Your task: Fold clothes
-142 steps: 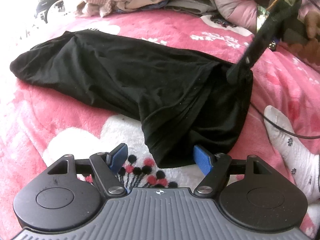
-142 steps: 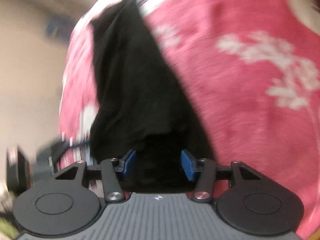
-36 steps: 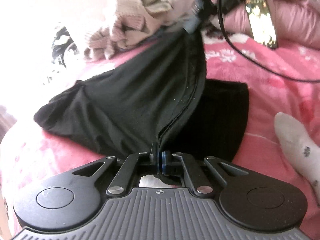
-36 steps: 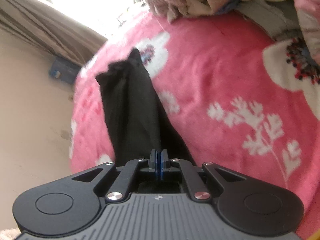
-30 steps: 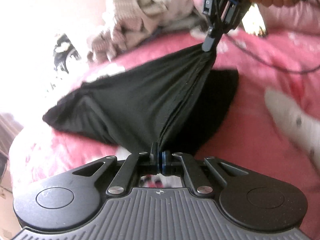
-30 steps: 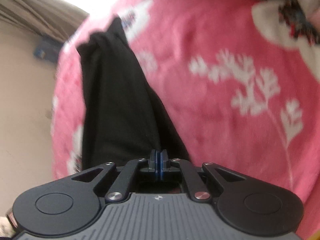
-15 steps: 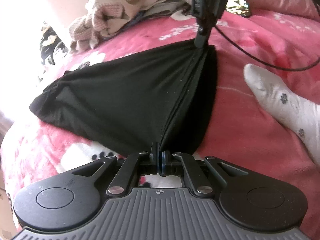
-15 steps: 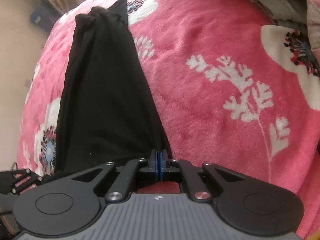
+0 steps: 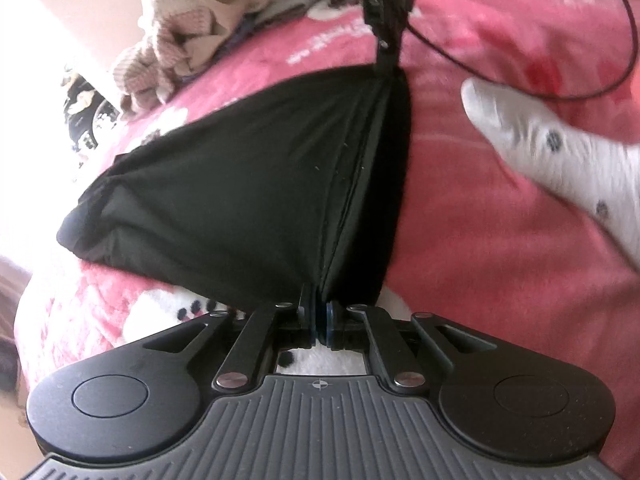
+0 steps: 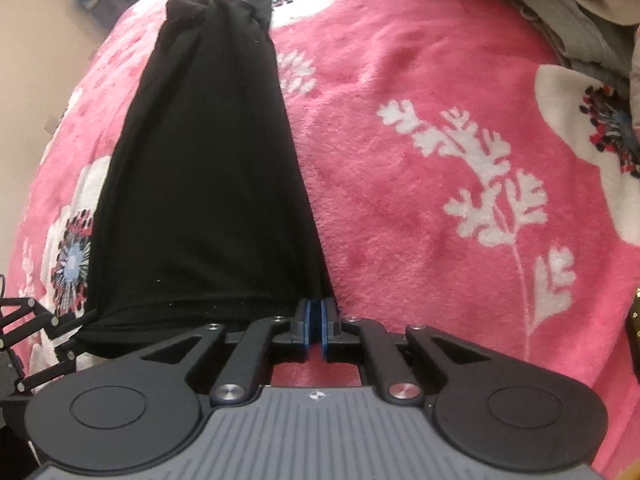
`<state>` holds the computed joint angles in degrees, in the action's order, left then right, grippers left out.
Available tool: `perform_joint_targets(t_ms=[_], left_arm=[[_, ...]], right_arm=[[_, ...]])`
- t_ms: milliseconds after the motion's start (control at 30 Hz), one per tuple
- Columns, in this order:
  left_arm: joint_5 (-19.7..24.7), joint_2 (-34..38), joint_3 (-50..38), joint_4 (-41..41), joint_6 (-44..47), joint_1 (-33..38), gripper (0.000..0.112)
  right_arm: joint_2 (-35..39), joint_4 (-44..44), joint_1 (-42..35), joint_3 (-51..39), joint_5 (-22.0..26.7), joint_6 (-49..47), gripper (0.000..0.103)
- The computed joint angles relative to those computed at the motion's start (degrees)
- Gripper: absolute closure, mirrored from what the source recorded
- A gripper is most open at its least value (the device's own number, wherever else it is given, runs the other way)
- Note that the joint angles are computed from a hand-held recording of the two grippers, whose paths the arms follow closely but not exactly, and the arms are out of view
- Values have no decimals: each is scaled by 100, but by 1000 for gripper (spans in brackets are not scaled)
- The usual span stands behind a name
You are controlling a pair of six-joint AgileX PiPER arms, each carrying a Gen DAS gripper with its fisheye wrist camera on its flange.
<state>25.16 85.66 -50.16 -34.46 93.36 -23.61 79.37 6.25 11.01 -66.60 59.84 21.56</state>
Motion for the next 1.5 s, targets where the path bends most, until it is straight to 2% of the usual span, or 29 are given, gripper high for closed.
perform_joint_targets(t_ms=[33, 67, 133, 167, 200, 300, 433, 533, 600, 667, 867, 1033, 1133, 1200, 1500], left_arm=[[96, -20, -13, -126, 153, 54, 102], [274, -38, -61, -166, 184, 123, 91], [643, -70, -166, -178, 164, 261, 87], [962, -54, -281, -104, 95, 349, 79], [1345, -21, -429, -27, 7, 448, 72], [2276, 30, -682, -145, 157, 740, 70], [2750, 80, -855, -419, 430, 1039, 70], [2953, 281, -1158, -468, 236, 1207, 70], [2930, 419, -1324, -547, 125, 1276, 70], [2676, 488, -1349, -553, 24, 1238, 70], [2003, 574, -1195, -565, -59, 1103, 70], [1568, 449, -851, -828, 352, 1040, 71], [1292, 325, -588, -1123, 768, 1004, 71], [1045, 260, -435, -1231, 931, 931, 72], [743, 291, -443, -1166, 726, 759, 80]], right_arm=[[6, -61, 23, -109, 159, -82, 65], [10, -190, 85, -240, 340, -193, 60], [-11, -569, 306, -546, 675, -498, 60], [-61, -737, 426, -672, 723, -653, 60], [-120, -854, 534, -749, 667, -764, 60], [-161, -950, 863, -873, 212, -1250, 61], [107, -1442, 1553, -874, -526, -1874, 65], [383, -1431, 1862, -860, -837, -2612, 65], [513, -1304, 2017, -864, -920, -3037, 65], [595, -1198, 2138, -838, -1004, -3370, 65], [779, -1037, 2567, -842, -1308, -3802, 65], [862, -1295, 2906, -821, -1331, -3927, 65], [958, -1495, 3033, -824, -1249, -3907, 76], [1034, -1863, 3156, -787, -1226, -3763, 78], [1048, -2132, 3272, -654, -1274, -3760, 79]])
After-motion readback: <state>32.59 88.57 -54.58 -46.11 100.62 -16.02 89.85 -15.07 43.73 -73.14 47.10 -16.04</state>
